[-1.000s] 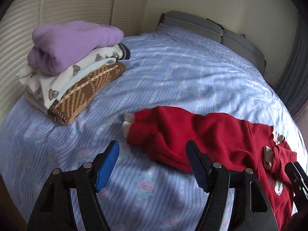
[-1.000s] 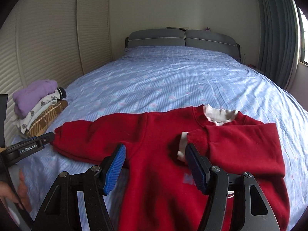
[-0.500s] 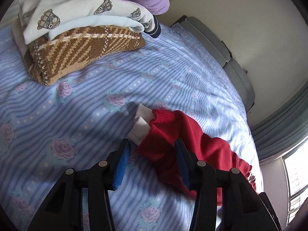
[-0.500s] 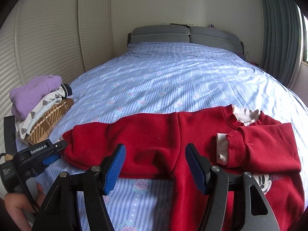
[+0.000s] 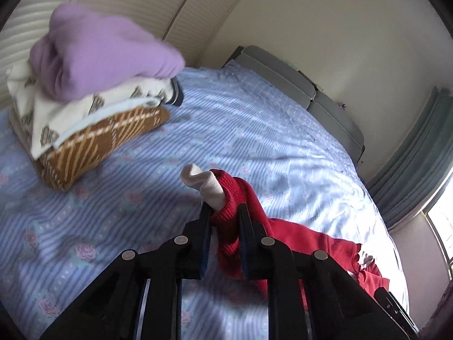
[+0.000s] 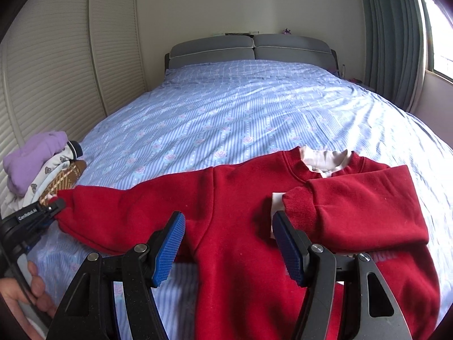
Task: Fold small clothes
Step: 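Grasp the other sleeve cuff with the left tool and lift it, then fold the held sleeve across the chest with the left tool and release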
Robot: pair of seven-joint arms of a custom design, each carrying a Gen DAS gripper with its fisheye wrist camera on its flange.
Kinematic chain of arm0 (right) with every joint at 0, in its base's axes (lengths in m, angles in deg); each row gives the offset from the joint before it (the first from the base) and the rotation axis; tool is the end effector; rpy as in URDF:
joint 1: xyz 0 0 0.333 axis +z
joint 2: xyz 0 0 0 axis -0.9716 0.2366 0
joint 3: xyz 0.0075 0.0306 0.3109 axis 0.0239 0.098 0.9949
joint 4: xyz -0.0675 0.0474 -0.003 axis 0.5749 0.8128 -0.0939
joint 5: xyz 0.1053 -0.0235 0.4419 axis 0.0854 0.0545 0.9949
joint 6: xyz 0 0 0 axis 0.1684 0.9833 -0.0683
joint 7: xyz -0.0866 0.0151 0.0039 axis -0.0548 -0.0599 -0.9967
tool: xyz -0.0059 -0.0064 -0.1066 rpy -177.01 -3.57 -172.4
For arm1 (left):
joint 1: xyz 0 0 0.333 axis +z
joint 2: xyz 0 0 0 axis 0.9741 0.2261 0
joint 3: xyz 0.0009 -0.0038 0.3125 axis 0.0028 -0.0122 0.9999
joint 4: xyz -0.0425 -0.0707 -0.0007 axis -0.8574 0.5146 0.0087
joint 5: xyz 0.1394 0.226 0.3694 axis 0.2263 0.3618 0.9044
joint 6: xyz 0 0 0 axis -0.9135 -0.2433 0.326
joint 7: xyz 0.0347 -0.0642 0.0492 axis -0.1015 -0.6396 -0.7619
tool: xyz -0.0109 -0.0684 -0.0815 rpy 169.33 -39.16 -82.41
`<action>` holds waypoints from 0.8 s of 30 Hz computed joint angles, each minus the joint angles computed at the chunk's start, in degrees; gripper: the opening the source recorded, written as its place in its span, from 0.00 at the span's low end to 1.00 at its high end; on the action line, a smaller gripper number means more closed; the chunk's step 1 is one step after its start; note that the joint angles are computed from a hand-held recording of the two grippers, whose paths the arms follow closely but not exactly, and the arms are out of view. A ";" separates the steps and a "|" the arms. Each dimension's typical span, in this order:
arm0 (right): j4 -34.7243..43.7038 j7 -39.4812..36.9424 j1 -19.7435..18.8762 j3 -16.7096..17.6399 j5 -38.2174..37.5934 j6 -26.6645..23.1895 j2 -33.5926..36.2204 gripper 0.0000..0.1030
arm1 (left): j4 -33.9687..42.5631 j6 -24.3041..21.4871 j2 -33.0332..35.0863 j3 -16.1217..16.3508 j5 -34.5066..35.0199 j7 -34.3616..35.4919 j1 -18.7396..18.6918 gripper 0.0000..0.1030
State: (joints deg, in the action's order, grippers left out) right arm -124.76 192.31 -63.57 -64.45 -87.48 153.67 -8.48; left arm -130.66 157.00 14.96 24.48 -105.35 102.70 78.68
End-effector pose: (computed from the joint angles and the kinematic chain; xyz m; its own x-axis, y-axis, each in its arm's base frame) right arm 0.5942 0.2050 0.4617 -0.3094 -0.9481 -0.0735 -0.5590 0.2438 -0.7925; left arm 0.7002 -0.1345 0.4404 -0.0654 -0.8725 0.4843 -0.6196 -0.3449 -0.7051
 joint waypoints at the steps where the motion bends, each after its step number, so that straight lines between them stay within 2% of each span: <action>1: -1.15 0.19 -0.26 -0.29 -0.15 0.25 -1.23 0.62 | 0.19 0.38 -0.79 -0.86 -0.32 1.53 0.05 0.17; 4: -5.26 1.92 -1.96 -0.38 -1.90 -0.34 -5.99 0.62 | 1.30 1.24 -2.37 -1.19 1.84 3.23 -2.26 0.17; 6: -8.39 2.39 -3.71 -0.32 -2.19 -0.75 -9.78 0.62 | 2.07 1.92 -2.87 1.16 8.48 -0.46 -6.42 0.17; 9: -13.23 2.22 -7.00 -0.50 -1.25 -0.39 -15.72 0.62 | 3.93 2.97 -2.71 1.37 14.79 -3.51 -10.10 0.17; 12: -17.66 0.87 -10.34 -1.00 0.41 0.13 -21.23 0.62 | 6.42 3.84 -1.05 6.17 26.38 -11.59 -17.91 0.17; 16: -22.60 -1.72 -14.70 -1.86 2.34 1.54 -27.10 0.62 | 10.10 1.56 1.78 13.60 39.35 -22.77 -28.58 0.17; 18: -24.69 -2.97 -16.83 -2.31 3.26 2.69 -29.29 0.62 | 12.67 0.10 3.96 15.69 44.64 -26.40 -32.37 0.16; 21: -27.37 -5.18 -19.91 -3.27 4.89 5.03 -31.53 0.62 | 16.51 -2.53 7.34 16.41 50.78 -29.70 -36.04 0.16; 24: -29.51 -7.21 -22.94 -3.75 6.52 7.26 -32.70 0.62 | 20.64 -5.18 11.03 19.15 58.01 -34.23 -40.93 0.16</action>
State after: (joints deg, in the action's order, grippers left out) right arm -154.27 185.10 -86.51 -68.20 -80.96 160.94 -41.17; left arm -110.02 151.82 25.99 43.63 -47.34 68.47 37.75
